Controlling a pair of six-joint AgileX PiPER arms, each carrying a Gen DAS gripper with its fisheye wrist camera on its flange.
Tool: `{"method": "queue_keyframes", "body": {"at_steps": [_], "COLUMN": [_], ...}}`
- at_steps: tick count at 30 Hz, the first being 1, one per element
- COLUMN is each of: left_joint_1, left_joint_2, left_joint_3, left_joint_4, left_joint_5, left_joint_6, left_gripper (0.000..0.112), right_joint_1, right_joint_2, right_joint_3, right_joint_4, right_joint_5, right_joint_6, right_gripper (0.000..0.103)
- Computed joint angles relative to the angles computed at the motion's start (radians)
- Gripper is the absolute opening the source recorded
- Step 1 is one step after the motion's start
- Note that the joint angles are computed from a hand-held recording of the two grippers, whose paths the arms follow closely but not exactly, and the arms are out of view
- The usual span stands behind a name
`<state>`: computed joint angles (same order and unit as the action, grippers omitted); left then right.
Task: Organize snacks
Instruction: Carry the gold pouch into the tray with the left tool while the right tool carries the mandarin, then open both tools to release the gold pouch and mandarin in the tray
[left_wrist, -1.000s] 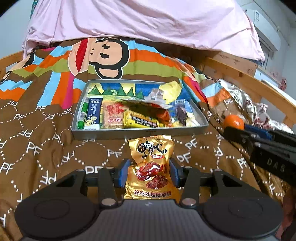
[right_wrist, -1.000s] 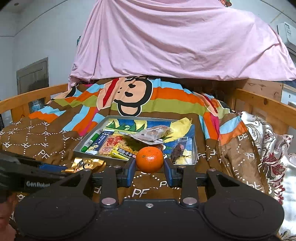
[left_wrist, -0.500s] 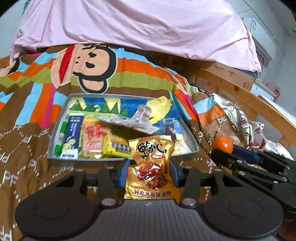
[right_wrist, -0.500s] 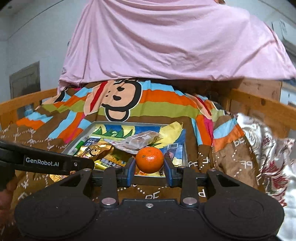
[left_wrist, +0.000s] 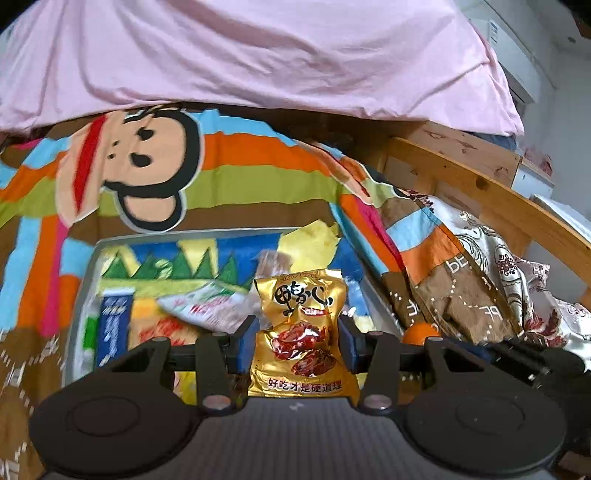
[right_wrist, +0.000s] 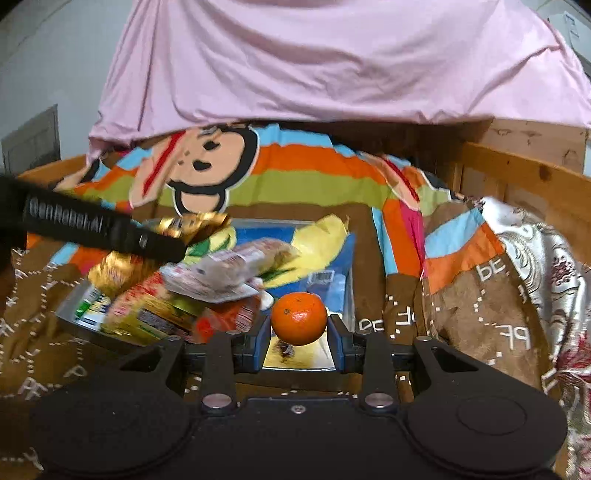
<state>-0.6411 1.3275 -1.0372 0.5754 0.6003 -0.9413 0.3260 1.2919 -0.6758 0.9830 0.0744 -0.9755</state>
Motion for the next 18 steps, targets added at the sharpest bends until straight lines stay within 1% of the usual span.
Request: {"method": "queue_keyframes", "body": {"at_steps": [3, 5, 8, 10, 12, 13, 16, 18], "left_joint_1": [0.033, 0.061, 0.091, 0.101, 0.113, 0.117, 0.126, 0.131], "left_joint_2": [0.080, 0.139, 0.223, 0.266, 0.301, 0.316, 0.345, 0.354], "left_joint_3": [-0.068, -0.117, -0.184, -0.216, -0.239, -0.247, -0.256, -0.255], "left_joint_4": [-0.085, -0.179, -0.274, -0.301, -0.330, -0.339, -0.352, -0.362], "left_joint_5": [-0.039, -0.065, -0.079, -0.077, -0.075, -0.072, -0.075, -0.079], "left_joint_6": [0.111, 0.202, 0.301, 0.331, 0.354, 0.361, 0.366, 0.369], "left_gripper": [0.049, 0.049, 0.049, 0.049, 0.049, 0.049, 0.049, 0.049], "right_joint_1": [-0.013, -0.014, -0.013, -0.011, -0.010, -0.004, -0.003, -0.005], "right_joint_2": [0.057, 0.081, 0.103, 0.121, 0.136, 0.140, 0.145, 0.150], "right_joint_3": [-0.029, -0.041, -0.050, -0.057, -0.068, -0.069, -0.073, -0.077], "right_joint_4": [0.111, 0.144, 0.214, 0.207, 0.111, 0.096, 0.201, 0.223], "right_joint_5": [0.011, 0.014, 0.016, 0.014, 0.018, 0.011, 0.010, 0.013], "right_joint_6": [-0.109, -0.150, -0.227, -0.223, -0.136, -0.128, -0.248, -0.275], "right_gripper": [0.036, 0.036, 0.036, 0.036, 0.036, 0.036, 0.036, 0.036]}}
